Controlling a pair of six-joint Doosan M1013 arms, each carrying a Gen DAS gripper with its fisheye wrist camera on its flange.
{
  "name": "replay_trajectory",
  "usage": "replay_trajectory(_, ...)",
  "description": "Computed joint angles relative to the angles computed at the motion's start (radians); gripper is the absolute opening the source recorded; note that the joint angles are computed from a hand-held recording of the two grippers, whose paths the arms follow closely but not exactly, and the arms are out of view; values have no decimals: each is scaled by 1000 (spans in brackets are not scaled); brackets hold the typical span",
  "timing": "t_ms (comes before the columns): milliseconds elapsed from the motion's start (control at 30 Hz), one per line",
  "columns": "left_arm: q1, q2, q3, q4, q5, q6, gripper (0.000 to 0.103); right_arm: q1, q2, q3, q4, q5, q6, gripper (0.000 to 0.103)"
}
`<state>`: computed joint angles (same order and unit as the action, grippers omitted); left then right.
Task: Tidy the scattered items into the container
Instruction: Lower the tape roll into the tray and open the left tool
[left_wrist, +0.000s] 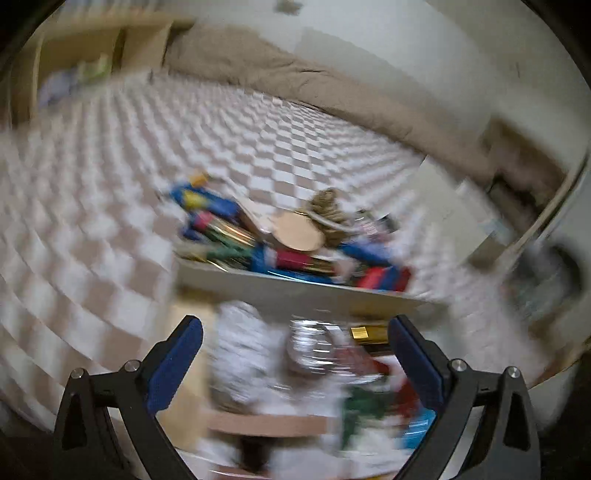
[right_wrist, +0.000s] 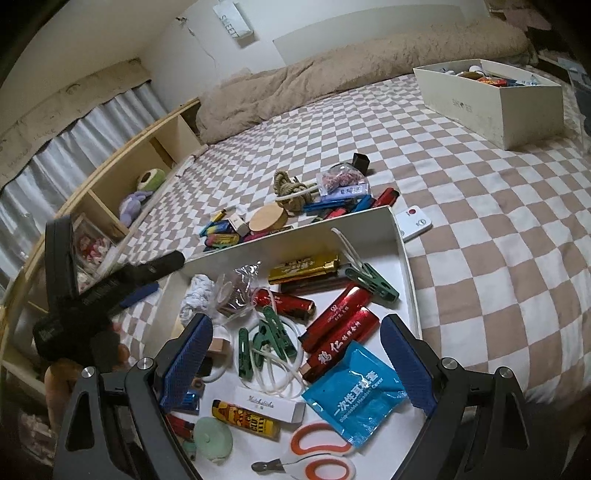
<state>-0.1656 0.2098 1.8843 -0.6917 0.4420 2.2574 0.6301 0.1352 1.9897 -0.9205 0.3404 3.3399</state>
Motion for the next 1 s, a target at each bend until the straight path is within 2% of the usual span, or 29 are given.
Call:
replay_trajectory(33,-23,-4,7,101,-44,-30,101,0,1,-1,6,-2,-7,92)
replay_trajectory(133,-69,-1,20,298,-109,-114,101,1,6,-6,29,2,-35,92)
replay_trajectory(233,-116,11,34,616,-176,-342,101,-1,9,-10,55,1,-67,92)
replay_trajectory(400,-133,42,35,880,-175,-545,101,-1,9,-8,76,2,-83,92)
replay_trajectory(533,-115,61,18,871,-154,-561,103,-5,11,-8,96,1,-96,92)
replay_trajectory(633,-102,67,13,786,-143,-482,103,-5,14,-9,111,-1,-111,92)
replay_trajectory(733,-103,71,12,783,-145,-476,103,-5,17,-10,123,-2,-123,92)
replay_trajectory(833,-106,84,0,771,-116,-462,103,-6,19,-12,130,-3,-133,92)
replay_trajectory(1000,-94,73,10,610,-118,-333,103,-5,16,-12,128,-3,-133,92)
